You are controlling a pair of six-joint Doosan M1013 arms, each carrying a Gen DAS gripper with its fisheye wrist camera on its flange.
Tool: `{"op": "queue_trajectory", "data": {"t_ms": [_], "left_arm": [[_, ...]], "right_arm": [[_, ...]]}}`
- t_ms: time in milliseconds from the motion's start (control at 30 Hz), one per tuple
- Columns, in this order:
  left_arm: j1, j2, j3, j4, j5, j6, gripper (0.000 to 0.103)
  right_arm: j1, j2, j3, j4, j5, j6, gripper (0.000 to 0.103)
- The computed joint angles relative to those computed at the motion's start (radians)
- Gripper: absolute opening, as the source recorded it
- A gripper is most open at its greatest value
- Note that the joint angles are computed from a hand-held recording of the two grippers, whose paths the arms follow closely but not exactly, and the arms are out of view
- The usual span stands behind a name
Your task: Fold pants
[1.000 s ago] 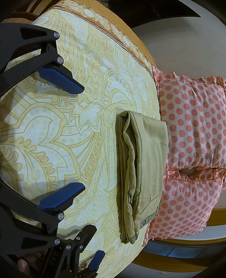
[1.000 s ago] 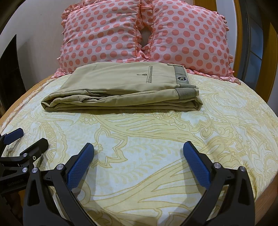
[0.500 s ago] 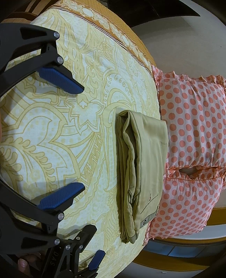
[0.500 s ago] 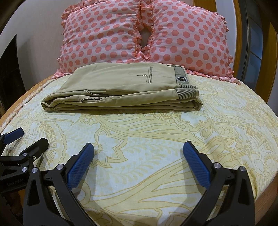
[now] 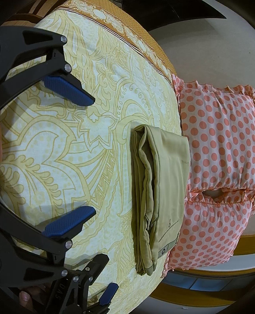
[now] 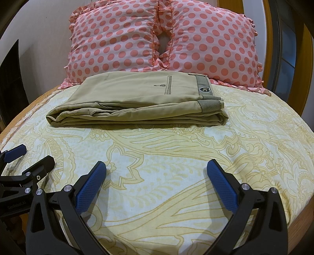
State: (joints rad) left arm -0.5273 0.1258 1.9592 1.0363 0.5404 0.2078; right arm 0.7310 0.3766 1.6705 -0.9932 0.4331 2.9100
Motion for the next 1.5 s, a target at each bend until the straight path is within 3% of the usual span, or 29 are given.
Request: {"op": "queue_trajectory", "data": {"t_ms": [1500], "left_arm": [[0.001,0.004,-0.002,-0.001,-0.004,0.003,0.101]], "right_arm": [[0.003,0.003,-0.001,-0.016,0.003,0.019,0.102]]}}
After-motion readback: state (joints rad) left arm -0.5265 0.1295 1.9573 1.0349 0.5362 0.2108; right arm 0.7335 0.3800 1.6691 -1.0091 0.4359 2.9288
